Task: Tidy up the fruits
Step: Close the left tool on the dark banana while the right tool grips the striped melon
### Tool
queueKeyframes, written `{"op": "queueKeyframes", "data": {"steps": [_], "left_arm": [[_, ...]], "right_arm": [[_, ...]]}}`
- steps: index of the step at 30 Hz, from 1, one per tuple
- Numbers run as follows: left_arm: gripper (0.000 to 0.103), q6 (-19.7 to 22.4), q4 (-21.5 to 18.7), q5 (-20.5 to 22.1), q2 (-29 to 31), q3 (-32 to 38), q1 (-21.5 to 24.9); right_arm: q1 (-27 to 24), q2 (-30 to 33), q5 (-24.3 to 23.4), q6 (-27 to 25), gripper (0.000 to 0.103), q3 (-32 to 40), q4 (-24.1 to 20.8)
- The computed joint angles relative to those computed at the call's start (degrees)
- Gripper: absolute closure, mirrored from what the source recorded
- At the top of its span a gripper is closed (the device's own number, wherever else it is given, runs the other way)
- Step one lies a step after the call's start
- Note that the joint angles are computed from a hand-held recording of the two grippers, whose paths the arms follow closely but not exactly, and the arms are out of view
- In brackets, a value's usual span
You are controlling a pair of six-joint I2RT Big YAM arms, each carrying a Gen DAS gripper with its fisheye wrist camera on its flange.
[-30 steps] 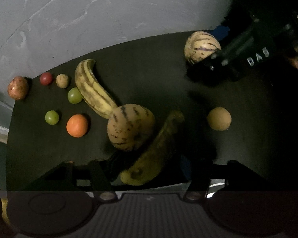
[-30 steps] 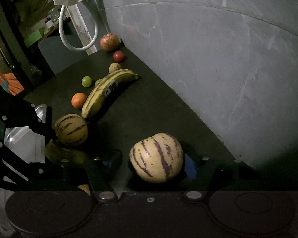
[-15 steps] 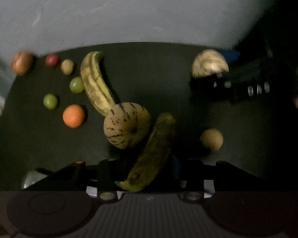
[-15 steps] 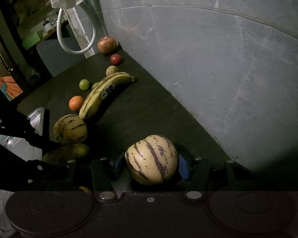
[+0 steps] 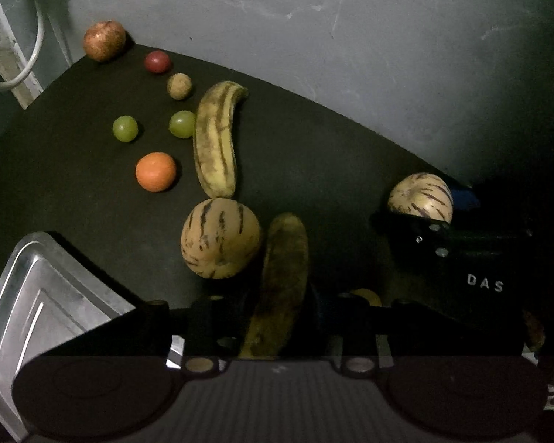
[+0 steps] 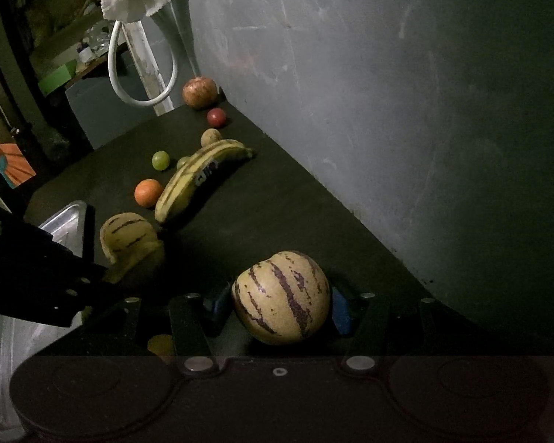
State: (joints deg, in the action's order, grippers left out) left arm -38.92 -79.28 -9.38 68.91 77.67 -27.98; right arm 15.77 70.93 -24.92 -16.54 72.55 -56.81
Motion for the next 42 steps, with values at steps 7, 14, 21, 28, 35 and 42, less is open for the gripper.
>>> {"op": "queueKeyframes", "data": {"steps": [7,14,21,28,35,42], "left_arm": [[0.071,-0.6,0.5,-0.3,-1.0,-0.5,-0.4],[0.071,0.2,0.9,-0.6,-1.4,-0.7,-1.1],[0.071,0.5,1.2,-0.9,-1.6,-0.3,-1.7],[0.071,0.0,0.7,-2.0,-1.7,0.8,-2.5],[0.071,-0.4,-0.5,-3.7,-2.6,1.7,-3.1],[0.071,-2.6,-2.1,-6.1,-5.7,1.3,-3.1]], "right_arm": [[0.7,-2.4,1.5,2.1,0.047,-1.4,1.2],[0.8,-4.2,2.4,3.4,0.047,-2.6,1.3],[0.3,-5.1,2.7,3.9,0.047,-3.1,1.4],[0.2,-5.5,2.7,4.2,0.047,-2.9,1.5],[0.9,-6.2,2.4,4.2,0.047,-2.2,1.2],[4.4,-6.6,1.7,4.9,0.047,-1.0,0.6]]}}
